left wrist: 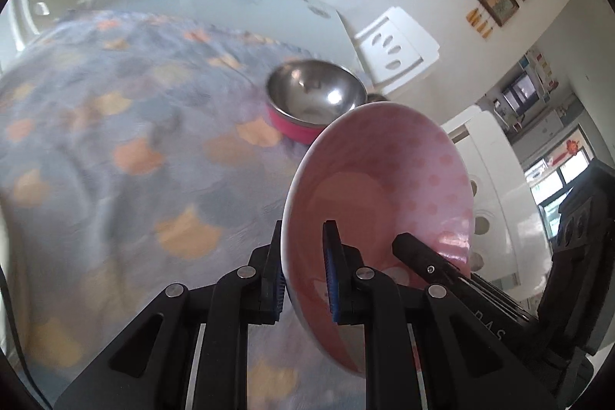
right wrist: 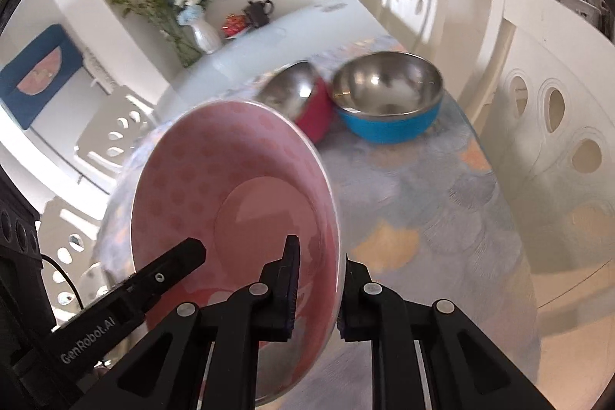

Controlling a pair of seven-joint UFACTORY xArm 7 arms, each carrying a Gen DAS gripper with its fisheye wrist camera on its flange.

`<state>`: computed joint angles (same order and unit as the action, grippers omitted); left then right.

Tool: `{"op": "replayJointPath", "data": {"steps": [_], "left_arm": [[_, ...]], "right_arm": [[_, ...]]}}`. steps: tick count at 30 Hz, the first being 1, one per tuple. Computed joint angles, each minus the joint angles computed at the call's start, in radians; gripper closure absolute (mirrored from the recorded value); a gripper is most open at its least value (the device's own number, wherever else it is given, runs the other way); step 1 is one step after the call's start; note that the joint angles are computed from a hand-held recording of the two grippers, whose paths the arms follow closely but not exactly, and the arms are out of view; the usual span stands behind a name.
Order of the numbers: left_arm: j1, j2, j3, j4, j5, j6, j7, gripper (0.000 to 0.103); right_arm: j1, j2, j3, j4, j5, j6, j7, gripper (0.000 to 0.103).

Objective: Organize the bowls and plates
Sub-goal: 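Carry the pink bowl beside the plate stack and open both grippers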

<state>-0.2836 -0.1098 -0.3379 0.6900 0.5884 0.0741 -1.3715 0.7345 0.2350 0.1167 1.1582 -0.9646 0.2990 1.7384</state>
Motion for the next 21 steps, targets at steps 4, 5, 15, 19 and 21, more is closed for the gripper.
{"op": "replayJointPath", "data": {"steps": [4,5,15,19,21], "left_arm": [[-0.089,-0.181,0.063,-0.137,-0.184,0.046,0.132,0.089],[-0.11,-0.218,0.078,-0.166,-0.221,0.057,0.16,0.089],[-0.352,-0.267,0.32,-0.343,-0.54,0.032,0.459,0.089],[-0.499,-0.178,0.477,-0.336,-0.695,-0.028,0.618,0.089],[-0.575,-0.149,0.551,-0.326,-0.768,-0.053,0.694,0.089]], "right_arm": [[0.044,-0.011,0.035,0.02,0.02,0.039,0.028,0.088],[0.06,-0.01,0.044,0.028,0.018,0.057,0.036,0.088],[0.155,0.124,0.081,0.152,0.229,0.199,-0.041,0.087],[0.164,0.194,0.056,0.182,0.327,0.177,-0.088,0.087],[0.179,0.211,0.034,0.19,0.35,0.177,-0.091,0.087]]}}
